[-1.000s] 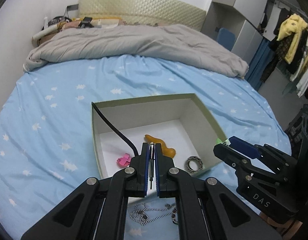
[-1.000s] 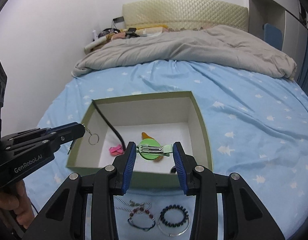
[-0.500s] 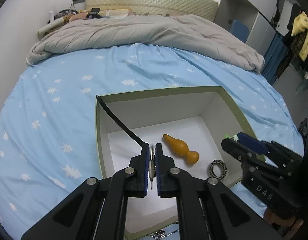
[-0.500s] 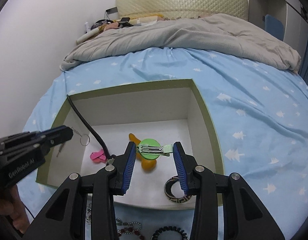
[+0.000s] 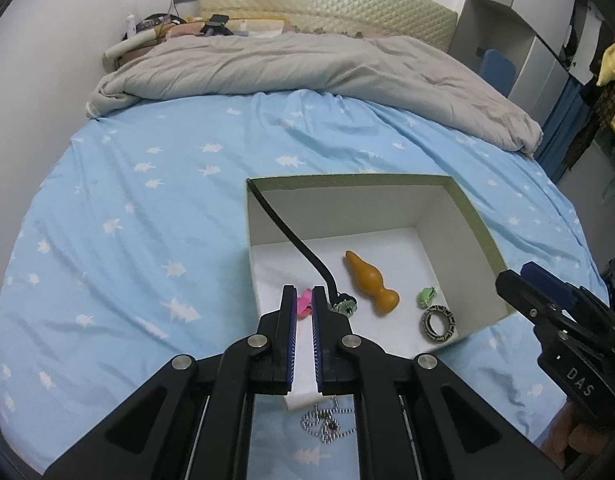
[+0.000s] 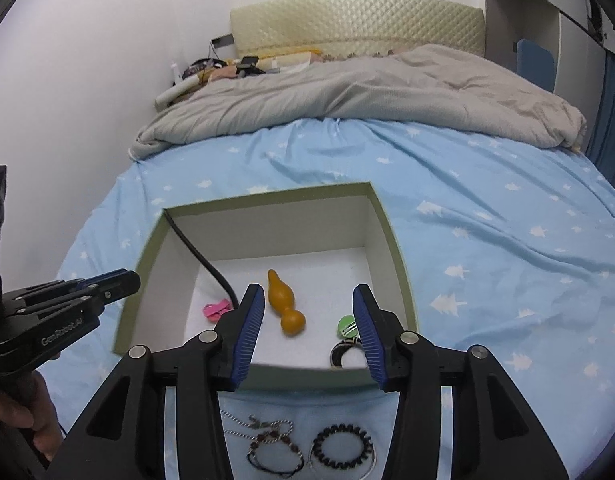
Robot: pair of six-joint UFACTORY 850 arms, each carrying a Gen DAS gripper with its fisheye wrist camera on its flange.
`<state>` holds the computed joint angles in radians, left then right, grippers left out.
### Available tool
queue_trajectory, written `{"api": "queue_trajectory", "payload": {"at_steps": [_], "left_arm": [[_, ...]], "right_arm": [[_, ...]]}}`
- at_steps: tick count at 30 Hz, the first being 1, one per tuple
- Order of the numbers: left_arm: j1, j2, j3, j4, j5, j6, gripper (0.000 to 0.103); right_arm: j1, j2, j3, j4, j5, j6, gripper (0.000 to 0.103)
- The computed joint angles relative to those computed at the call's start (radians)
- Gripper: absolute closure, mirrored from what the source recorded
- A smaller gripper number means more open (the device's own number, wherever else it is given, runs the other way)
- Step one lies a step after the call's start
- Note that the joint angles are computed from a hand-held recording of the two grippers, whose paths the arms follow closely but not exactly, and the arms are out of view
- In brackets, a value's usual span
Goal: Organize jewelry
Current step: 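Open both grippers to drop the charms into the box, then withdraw both open grippers from the box toward the remaining jewelry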
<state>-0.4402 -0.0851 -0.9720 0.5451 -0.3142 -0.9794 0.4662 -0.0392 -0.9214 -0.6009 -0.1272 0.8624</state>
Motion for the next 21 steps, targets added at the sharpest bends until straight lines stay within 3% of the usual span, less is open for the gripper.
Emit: {"api": "queue_trajectory", "payload": {"at_steps": [1, 2, 3, 5, 21], "left_arm": [[-0.005, 0.016, 0.008, 0.018, -0.008, -0.019, 0.093], [-0.010, 0.030, 0.015, 0.033, -0.015, -0.033, 0.080], [-0.017, 0.045, 0.022, 0.063, -0.026, -0.064, 0.053], [-0.033, 0.074, 0.038, 0.141, -0.044, -0.140, 0.028], [-0.137, 0.308, 0.168, 0.281, -0.126, -0.281, 0.028]], "right_arm": [[0.005, 0.011, 0.006, -0.042, -0.002, 0.045, 0.059], [0.011, 0.032, 0.018, -0.087, -0.006, 0.094, 0.058], [0.015, 0.047, 0.026, -0.113, -0.010, 0.123, 0.058], [0.027, 0.080, 0.046, -0.178, -0.017, 0.192, 0.058], [0.123, 0.305, 0.198, -0.497, -0.098, 0.563, 0.057]]}}
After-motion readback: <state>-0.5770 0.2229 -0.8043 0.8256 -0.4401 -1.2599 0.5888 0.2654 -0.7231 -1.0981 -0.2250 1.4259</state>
